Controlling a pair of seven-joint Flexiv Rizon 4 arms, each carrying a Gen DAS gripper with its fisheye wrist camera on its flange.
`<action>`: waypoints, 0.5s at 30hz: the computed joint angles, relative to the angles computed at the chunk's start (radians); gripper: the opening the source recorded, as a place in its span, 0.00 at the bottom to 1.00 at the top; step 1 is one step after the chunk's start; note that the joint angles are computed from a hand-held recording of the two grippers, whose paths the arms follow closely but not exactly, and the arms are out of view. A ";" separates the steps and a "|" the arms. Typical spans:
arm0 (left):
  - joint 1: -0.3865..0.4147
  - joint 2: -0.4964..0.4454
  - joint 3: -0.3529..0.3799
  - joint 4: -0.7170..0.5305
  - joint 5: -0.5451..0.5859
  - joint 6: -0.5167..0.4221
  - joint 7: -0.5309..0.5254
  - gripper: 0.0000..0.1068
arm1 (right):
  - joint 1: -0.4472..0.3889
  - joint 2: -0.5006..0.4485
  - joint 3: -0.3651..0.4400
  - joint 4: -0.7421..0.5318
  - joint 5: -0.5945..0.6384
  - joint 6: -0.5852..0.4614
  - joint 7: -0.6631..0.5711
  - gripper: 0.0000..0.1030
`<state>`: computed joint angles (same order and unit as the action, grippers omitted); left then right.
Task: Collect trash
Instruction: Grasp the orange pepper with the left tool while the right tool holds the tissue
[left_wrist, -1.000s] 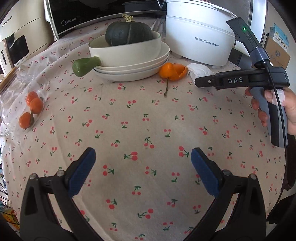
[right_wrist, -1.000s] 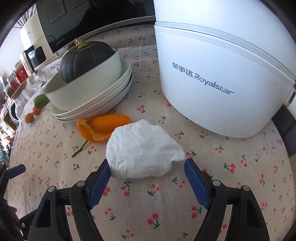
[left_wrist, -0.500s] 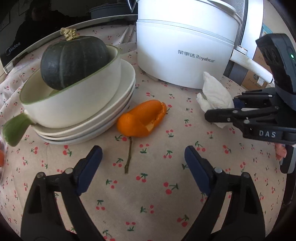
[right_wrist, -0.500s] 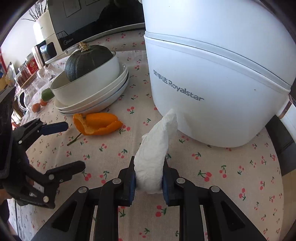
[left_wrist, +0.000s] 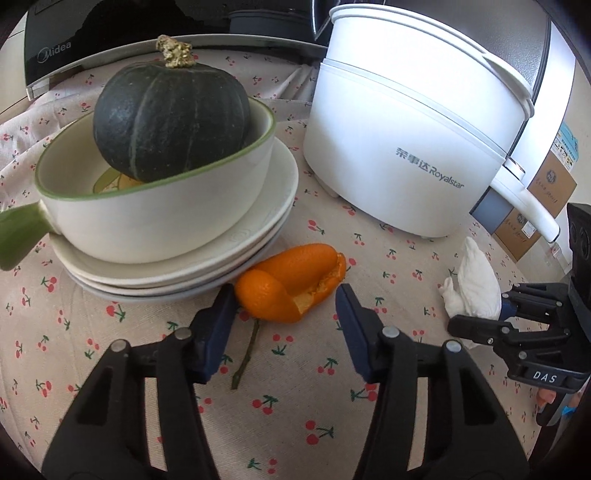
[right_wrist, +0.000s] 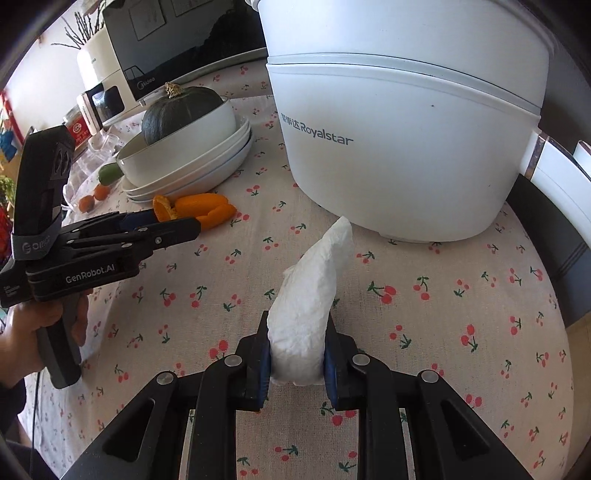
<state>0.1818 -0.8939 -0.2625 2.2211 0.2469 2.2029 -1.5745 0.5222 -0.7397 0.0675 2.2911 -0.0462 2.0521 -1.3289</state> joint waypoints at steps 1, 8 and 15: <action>-0.002 -0.001 0.001 0.001 -0.008 0.006 -0.008 0.46 | 0.013 0.002 -0.008 -0.002 0.007 -0.007 0.000 0.23; 0.006 0.029 -0.005 0.040 -0.017 -0.008 -0.049 0.26 | 0.074 0.058 -0.042 0.047 0.056 -0.038 -0.002 0.23; -0.048 0.112 0.024 0.154 -0.019 0.008 -0.061 0.22 | 0.199 0.172 -0.108 0.154 0.156 -0.067 0.000 0.23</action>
<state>0.1340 -0.7823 -0.2389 2.3754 0.2277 2.2113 -1.6356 0.7214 -0.5674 -0.0405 2.4454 0.1094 1.9855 -1.3286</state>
